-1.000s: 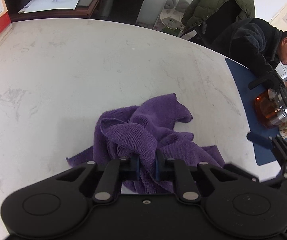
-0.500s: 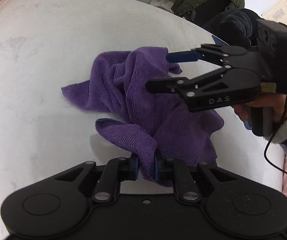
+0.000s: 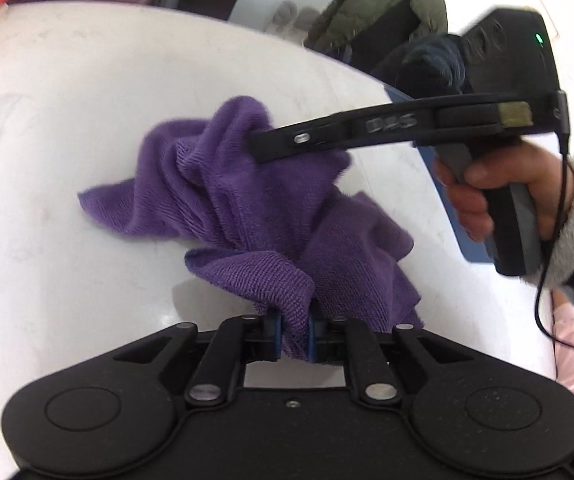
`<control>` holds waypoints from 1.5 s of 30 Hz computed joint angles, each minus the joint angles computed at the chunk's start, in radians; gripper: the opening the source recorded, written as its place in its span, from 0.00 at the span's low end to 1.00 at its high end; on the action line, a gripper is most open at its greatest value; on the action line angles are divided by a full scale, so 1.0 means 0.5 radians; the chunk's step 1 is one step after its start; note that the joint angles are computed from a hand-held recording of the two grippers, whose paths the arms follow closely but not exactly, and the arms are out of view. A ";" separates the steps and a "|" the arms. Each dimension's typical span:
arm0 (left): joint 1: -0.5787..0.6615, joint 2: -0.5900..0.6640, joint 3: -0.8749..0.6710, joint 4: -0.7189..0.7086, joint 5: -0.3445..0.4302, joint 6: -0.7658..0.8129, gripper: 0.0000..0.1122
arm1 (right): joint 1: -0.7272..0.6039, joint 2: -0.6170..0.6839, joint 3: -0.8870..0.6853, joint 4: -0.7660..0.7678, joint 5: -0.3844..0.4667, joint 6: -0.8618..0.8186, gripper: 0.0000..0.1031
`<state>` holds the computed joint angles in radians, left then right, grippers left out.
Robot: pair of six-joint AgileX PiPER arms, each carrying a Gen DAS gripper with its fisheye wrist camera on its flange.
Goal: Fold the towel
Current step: 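Lift the towel with both grippers and pull the corners apart to unfold it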
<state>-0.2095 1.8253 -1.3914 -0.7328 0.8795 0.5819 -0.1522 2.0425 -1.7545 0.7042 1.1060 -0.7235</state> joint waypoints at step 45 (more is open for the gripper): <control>0.723 -0.895 0.506 0.145 -0.212 -0.202 0.08 | -0.038 0.006 0.210 -0.348 -0.440 -0.905 0.84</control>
